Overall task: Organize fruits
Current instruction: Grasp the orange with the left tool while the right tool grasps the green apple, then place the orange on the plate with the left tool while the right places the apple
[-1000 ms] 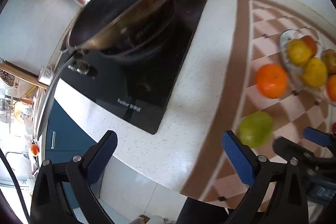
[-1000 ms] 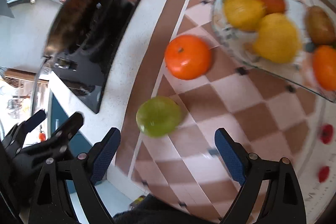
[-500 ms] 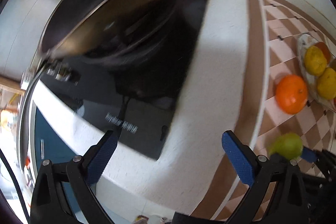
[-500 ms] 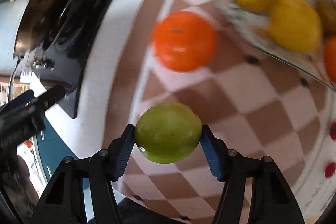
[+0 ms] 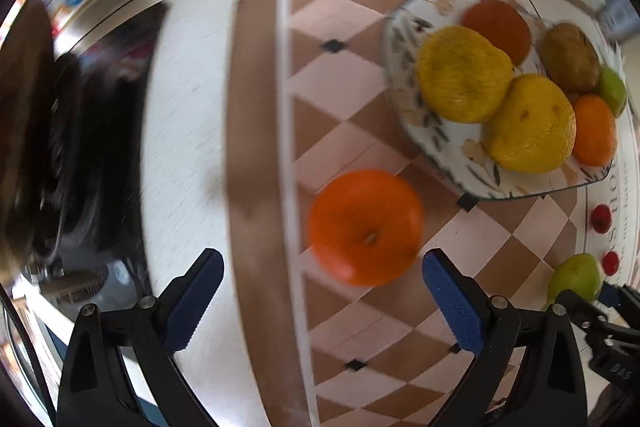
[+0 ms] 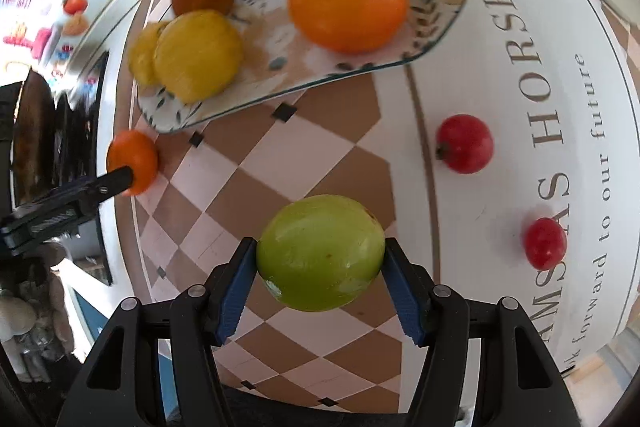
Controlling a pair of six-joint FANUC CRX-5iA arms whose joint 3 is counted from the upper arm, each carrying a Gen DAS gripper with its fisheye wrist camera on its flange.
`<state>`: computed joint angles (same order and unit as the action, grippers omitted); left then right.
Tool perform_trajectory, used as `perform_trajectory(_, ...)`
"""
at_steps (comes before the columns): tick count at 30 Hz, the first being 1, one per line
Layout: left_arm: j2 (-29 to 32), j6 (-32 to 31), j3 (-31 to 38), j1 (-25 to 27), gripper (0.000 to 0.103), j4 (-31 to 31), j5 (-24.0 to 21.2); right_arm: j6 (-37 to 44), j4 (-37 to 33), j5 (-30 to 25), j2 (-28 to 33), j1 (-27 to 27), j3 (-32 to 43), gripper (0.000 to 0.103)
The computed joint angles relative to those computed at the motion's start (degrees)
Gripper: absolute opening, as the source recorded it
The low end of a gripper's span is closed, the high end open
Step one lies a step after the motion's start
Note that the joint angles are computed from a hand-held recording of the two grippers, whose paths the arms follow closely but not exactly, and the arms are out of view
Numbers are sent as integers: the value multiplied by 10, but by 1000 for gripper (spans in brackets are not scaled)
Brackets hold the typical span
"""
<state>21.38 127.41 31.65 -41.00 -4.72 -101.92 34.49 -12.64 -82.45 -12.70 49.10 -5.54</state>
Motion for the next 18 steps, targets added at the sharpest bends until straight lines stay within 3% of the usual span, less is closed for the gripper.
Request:
perform_trajectory(3, 28, -32, 28, -6, 100, -6, -7, 5, -6, 9, -1, -8, -4, 65)
perform_trajectory(5, 39, -44, 39, -11, 90, -10, -3, 8, -10, 13, -1, -12, -5, 65)
perform_trajectory(6, 45, -47, 47, -14, 73, -12, -6, 11, -11, 12, 0, -15, -4, 65)
perform_trajectory(7, 53, -51, 55, -15, 62, -11, -13, 16, -12, 12, 0, -19, -5, 65)
perform_trajectory(9, 64, -47, 74, -23, 61, -22, -25, 21, -14, 13, -2, -23, -7, 65)
perform_trajectory(18, 4, 47, -31, -48, 61, 70, 65, 67, -50, 0, -4, -62, -7, 66)
